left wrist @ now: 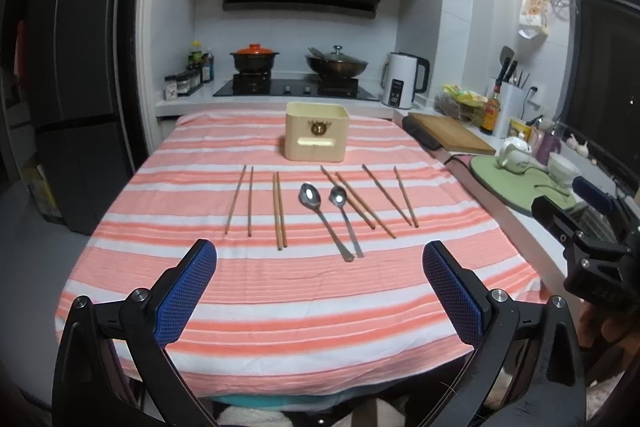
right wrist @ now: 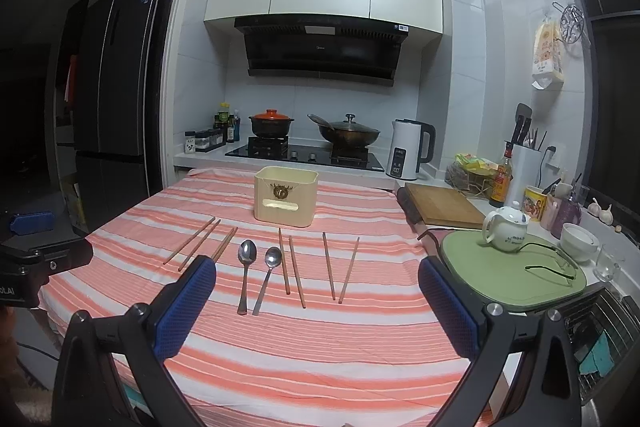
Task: Organize utensils
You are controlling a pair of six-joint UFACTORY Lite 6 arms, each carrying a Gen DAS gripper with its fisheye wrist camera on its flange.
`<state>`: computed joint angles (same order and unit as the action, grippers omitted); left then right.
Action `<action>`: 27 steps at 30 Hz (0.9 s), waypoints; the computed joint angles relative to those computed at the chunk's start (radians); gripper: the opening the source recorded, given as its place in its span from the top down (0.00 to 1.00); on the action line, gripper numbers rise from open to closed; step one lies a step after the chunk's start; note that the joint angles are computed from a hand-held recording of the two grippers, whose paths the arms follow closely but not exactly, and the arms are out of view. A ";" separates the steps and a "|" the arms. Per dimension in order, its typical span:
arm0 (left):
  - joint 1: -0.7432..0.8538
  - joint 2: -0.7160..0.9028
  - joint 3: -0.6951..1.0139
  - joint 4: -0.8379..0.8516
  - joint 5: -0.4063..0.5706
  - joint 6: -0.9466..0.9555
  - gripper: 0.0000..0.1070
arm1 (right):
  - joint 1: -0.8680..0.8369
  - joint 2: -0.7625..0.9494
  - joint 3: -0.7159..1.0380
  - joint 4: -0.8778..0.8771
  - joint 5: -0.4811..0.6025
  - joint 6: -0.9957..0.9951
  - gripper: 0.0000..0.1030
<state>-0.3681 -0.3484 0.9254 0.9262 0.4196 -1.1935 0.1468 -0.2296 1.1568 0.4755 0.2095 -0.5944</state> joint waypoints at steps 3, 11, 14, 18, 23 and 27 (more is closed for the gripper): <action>0.004 0.001 -0.005 -0.004 0.001 -0.003 0.04 | 0.000 -0.002 -0.003 0.007 -0.003 -0.008 0.00; 0.010 -0.015 -0.023 0.024 -0.020 -0.019 0.04 | -0.023 0.004 -0.013 0.073 0.000 -0.068 0.00; 0.040 -0.008 -0.025 -0.013 -0.046 0.011 0.04 | -0.018 0.003 -0.022 0.056 -0.009 -0.051 0.00; 0.077 0.008 -0.025 -0.049 -0.059 0.040 0.04 | -0.020 0.017 -0.014 0.057 -0.002 -0.056 0.00; 0.097 0.013 -0.032 -0.046 -0.070 0.037 0.04 | -0.016 0.033 -0.006 0.029 -0.001 -0.030 0.00; 0.107 0.026 -0.027 -0.019 -0.067 0.018 0.04 | -0.016 0.041 -0.001 0.023 -0.004 -0.025 0.00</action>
